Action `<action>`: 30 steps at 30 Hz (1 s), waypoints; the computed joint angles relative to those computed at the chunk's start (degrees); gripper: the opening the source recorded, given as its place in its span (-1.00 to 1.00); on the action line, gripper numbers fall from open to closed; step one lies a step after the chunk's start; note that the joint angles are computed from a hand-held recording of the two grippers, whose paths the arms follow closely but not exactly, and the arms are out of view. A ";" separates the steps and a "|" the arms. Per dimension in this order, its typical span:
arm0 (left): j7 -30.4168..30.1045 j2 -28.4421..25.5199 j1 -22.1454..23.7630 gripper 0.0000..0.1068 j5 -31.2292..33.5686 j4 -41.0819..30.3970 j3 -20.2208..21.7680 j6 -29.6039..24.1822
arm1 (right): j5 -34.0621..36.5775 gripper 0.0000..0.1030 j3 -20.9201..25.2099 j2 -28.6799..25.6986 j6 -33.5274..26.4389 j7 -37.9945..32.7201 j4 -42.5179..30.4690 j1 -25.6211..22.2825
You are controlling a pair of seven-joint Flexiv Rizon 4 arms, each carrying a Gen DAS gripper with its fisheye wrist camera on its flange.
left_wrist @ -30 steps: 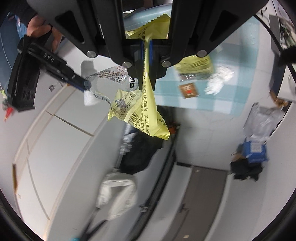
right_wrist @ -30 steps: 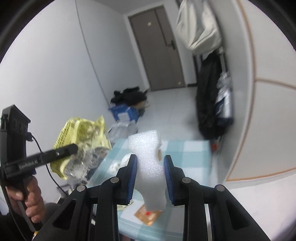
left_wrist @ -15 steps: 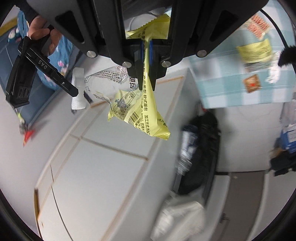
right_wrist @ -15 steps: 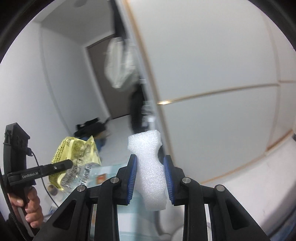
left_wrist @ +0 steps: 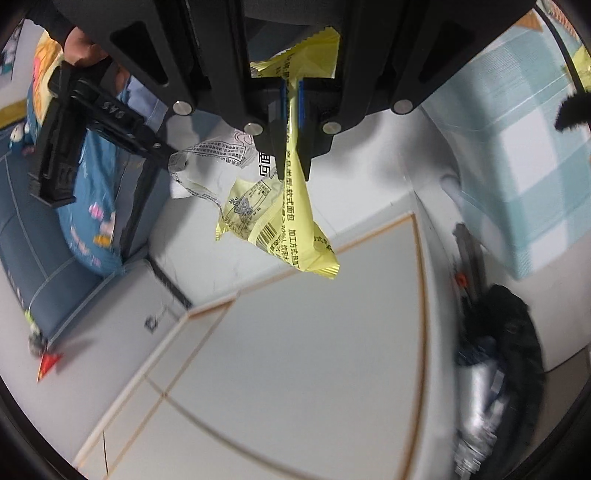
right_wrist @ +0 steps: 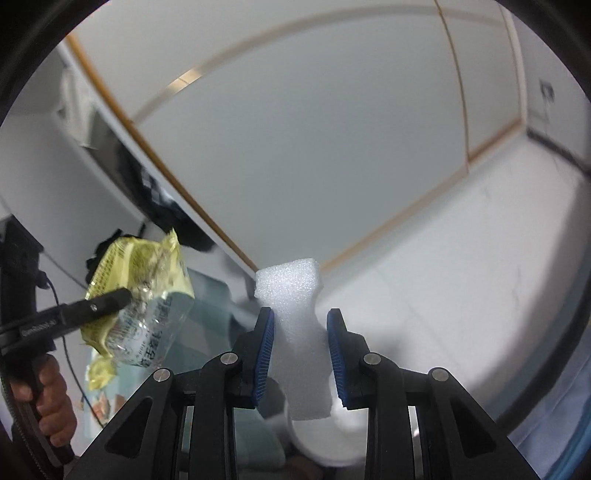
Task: Collect trash
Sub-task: 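Carry the yellow bag and white foam with both tools over the round white bin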
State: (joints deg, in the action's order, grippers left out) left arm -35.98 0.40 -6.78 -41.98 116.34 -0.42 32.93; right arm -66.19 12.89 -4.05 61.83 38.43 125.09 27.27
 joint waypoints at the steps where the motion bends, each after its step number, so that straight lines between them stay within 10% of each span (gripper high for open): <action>1: -0.17 -0.34 -0.13 -1.00 0.94 0.02 -0.19 -0.17 | -0.47 -0.46 -0.31 -1.06 1.38 1.92 0.68 -0.23; 30: -14.85 -13.01 -2.65 -1.00 28.69 -9.11 -3.13 -14.18 | -9.78 -0.46 -10.01 -16.69 22.33 21.30 3.27 1.85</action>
State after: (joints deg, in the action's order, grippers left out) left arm -50.83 -12.60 -9.43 -13.28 107.23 -3.56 18.74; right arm -75.97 2.88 -20.74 84.16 59.73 128.36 29.12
